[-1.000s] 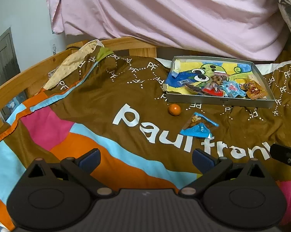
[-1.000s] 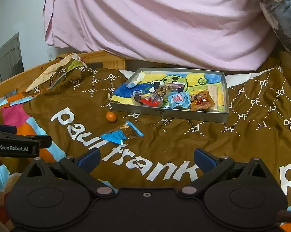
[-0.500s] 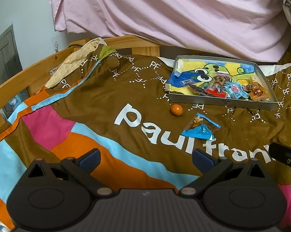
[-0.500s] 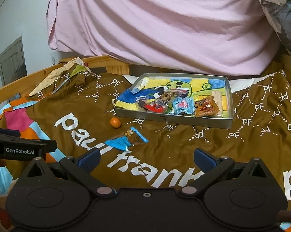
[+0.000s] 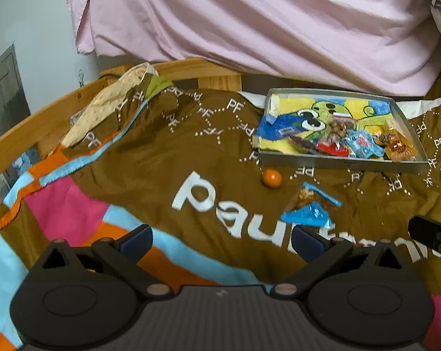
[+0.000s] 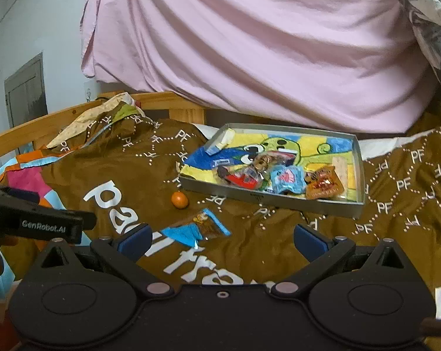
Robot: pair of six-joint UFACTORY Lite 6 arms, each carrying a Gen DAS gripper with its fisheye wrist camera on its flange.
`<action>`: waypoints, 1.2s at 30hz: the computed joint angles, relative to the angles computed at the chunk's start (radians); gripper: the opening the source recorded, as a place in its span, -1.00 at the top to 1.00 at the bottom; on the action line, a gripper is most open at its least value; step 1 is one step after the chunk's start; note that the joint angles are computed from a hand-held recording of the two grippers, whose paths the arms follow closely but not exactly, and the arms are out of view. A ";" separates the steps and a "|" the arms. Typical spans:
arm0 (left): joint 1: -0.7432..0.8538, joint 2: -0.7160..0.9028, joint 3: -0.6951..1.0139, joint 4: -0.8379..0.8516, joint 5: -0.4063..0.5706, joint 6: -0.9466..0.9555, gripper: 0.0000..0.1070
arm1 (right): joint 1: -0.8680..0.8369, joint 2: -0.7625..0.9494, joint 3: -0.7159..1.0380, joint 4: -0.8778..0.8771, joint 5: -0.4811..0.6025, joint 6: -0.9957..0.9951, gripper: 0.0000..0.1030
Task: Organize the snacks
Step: 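Close left tool on the orange ball candy while right tool reaches the blue-tagged bag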
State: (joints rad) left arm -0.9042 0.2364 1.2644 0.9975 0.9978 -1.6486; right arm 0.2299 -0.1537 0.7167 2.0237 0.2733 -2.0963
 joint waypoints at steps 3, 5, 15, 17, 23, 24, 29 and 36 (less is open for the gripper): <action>0.037 0.001 -0.006 0.044 -0.053 0.025 -0.92 | 0.007 0.042 0.020 0.093 0.021 -0.110 -0.99; 0.067 0.010 -0.008 0.074 -0.090 0.023 -0.92 | 0.014 0.079 0.036 0.168 0.034 -0.197 -0.99; 0.229 0.128 0.058 0.242 -0.303 -0.044 -0.92 | 0.079 0.291 0.160 0.498 0.058 -0.567 -0.99; 0.261 0.162 0.081 0.278 -0.354 -0.057 -0.92 | 0.086 0.335 0.194 0.525 0.059 -0.592 -0.99; 0.335 0.265 0.147 0.393 -0.469 -0.097 -0.92 | 0.094 0.446 0.285 0.549 0.068 -0.622 -0.99; 0.348 0.284 0.159 0.402 -0.488 -0.096 -0.92 | 0.096 0.466 0.301 0.552 0.068 -0.628 -0.99; 0.423 0.381 0.219 0.442 -0.610 -0.082 -0.92 | 0.099 0.580 0.396 0.516 0.058 -0.617 -0.99; 0.480 0.513 0.320 0.545 -0.750 -0.112 -0.92 | 0.114 0.736 0.556 0.226 0.013 -0.374 -0.99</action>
State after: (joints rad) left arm -0.4243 0.7496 1.5846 1.5425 0.2482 -1.7608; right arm 0.3435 0.5824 1.2725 2.2498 0.2863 -2.4699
